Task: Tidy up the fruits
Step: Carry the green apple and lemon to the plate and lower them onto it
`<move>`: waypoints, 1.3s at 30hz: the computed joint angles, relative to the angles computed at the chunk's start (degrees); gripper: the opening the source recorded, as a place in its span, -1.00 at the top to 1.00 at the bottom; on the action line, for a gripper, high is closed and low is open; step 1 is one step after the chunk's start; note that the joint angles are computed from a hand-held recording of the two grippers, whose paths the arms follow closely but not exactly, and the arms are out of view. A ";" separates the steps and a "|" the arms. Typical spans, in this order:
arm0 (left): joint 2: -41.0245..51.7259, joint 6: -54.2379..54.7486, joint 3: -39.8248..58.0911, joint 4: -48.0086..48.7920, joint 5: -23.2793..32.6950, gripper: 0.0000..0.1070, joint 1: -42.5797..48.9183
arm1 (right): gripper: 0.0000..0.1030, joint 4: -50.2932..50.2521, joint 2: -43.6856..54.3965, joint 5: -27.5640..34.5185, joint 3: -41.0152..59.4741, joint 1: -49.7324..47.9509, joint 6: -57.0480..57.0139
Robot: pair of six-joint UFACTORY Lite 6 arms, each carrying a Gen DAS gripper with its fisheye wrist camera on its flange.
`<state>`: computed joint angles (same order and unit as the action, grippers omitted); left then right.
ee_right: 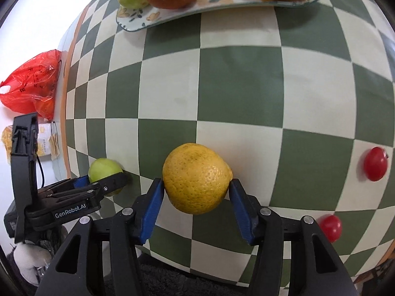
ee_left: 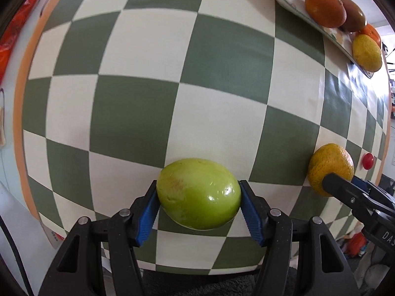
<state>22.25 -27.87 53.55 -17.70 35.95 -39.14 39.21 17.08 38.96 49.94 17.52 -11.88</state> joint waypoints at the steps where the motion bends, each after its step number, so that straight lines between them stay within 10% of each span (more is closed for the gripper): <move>1: -0.43 -1.44 0.25 0.68 0.01 -0.11 -0.96 | -0.14 -0.34 -0.19 -0.58 -0.08 0.17 0.05; 10: -3.64 -4.84 8.04 2.04 3.51 -0.11 -3.05 | -0.10 0.49 -2.97 -1.33 -1.45 -1.24 -0.76; 16: 4.92 -1.07 30.35 2.77 12.77 -0.11 2.42 | -0.04 4.20 -4.08 2.22 0.85 -8.44 -4.83; 20: 15.01 1.53 47.68 4.38 20.44 -0.11 6.69 | 0.46 5.76 -1.32 5.33 7.47 -12.99 -6.83; 23: 19.76 1.89 53.56 4.27 22.67 -0.11 7.92 | 0.45 0.74 5.09 8.91 16.59 -12.55 -4.08; 28: 16.94 2.94 43.94 3.91 17.84 -0.11 9.47 | -0.20 1.52 11.31 12.04 21.26 -11.01 -3.95; 39: 1.50 4.37 18.90 4.86 11.89 -0.11 20.39 | -0.25 -4.15 22.18 11.31 31.00 4.45 1.70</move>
<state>23.75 -23.50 72.44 -12.83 47.84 -18.74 35.06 39.26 50.27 80.94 21.97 -10.18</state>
